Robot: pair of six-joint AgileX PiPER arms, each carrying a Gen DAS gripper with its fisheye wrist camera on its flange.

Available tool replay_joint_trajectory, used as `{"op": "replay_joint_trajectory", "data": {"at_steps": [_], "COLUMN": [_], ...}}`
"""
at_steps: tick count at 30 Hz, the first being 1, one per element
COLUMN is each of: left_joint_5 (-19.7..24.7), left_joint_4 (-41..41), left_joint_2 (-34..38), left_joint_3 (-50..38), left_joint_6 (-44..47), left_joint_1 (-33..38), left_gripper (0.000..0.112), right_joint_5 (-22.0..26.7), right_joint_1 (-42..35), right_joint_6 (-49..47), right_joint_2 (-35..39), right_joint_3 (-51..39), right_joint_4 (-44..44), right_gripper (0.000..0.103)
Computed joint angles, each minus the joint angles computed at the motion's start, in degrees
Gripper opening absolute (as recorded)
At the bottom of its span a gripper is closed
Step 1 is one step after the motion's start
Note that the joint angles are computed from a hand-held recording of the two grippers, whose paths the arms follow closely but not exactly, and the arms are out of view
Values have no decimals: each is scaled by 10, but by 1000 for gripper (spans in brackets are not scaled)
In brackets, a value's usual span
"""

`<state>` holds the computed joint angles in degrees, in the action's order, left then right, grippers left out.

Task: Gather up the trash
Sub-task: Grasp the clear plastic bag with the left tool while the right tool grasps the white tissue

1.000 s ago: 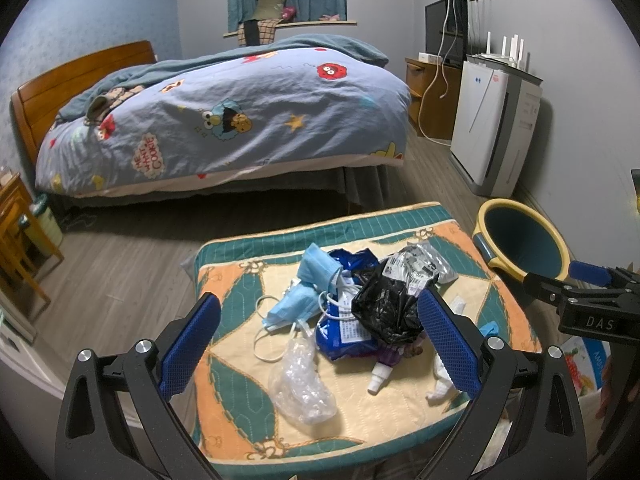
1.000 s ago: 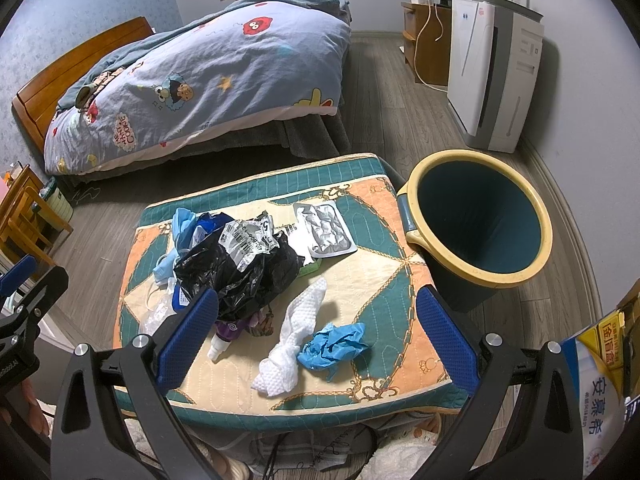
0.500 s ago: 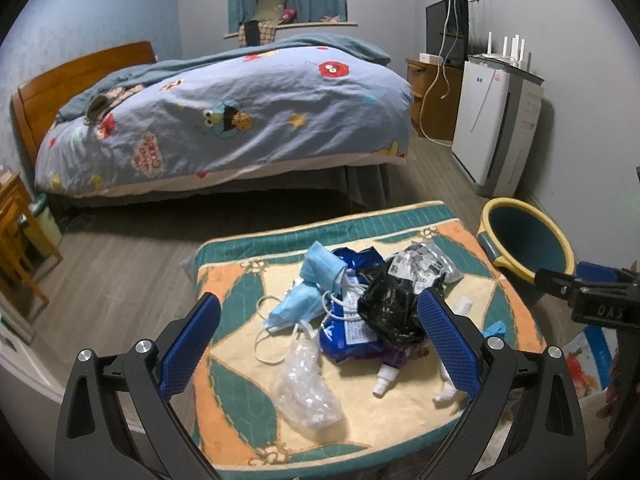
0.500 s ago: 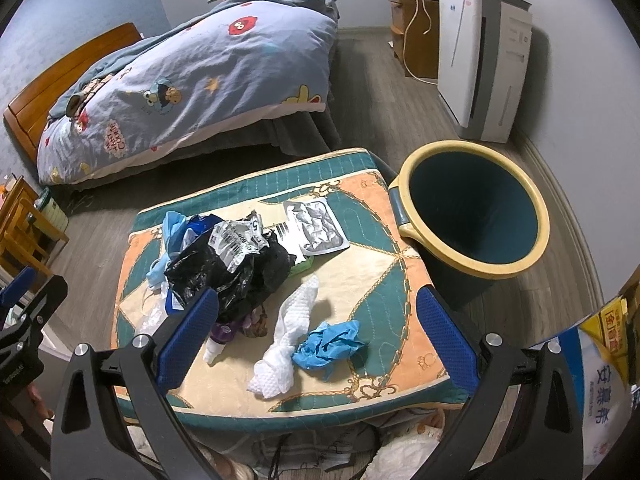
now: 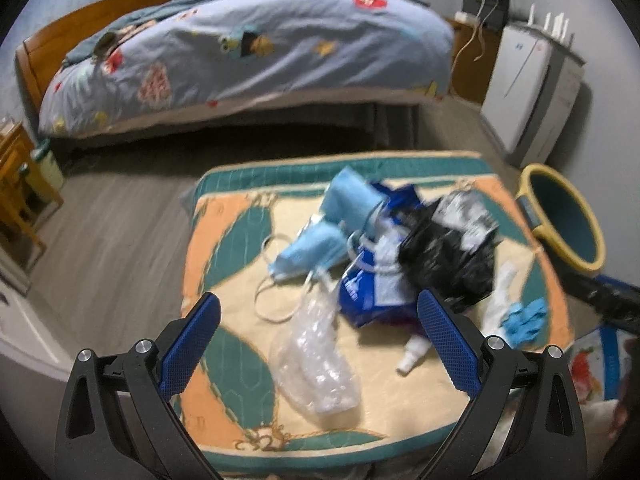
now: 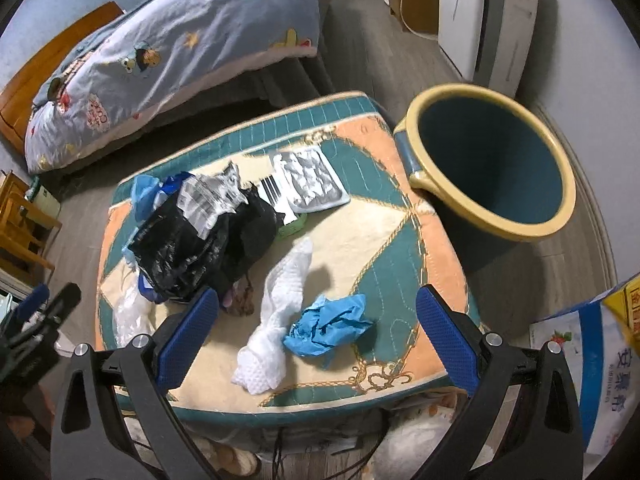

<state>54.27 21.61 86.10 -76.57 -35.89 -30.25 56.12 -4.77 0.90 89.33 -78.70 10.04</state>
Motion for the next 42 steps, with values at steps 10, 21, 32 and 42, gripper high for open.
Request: {"op": "replay_joint_trajectory", "data": {"at_steps": [10,21,32,42], "left_joint_5": [-20,-5,8,-11], "left_joint_4": [-34,-84,-89,-2], "left_joint_2": [29,77,83,16], "left_joint_3": [50,39,30,-22], "left_joint_6": [0,70,75,9], "left_joint_1": [14,32,38,-4], "left_gripper": [91,61,24,23], "right_joint_5": [6,51,43,90], "right_joint_1": [35,58,32,-60], "right_joint_6": [-47,-63,-88,-82], "right_joint_2": [39,106,107,43], "right_joint_3": [5,-3,0,-45], "right_joint_4": [17,41,91,185], "right_gripper": [85,41,19,19]}}
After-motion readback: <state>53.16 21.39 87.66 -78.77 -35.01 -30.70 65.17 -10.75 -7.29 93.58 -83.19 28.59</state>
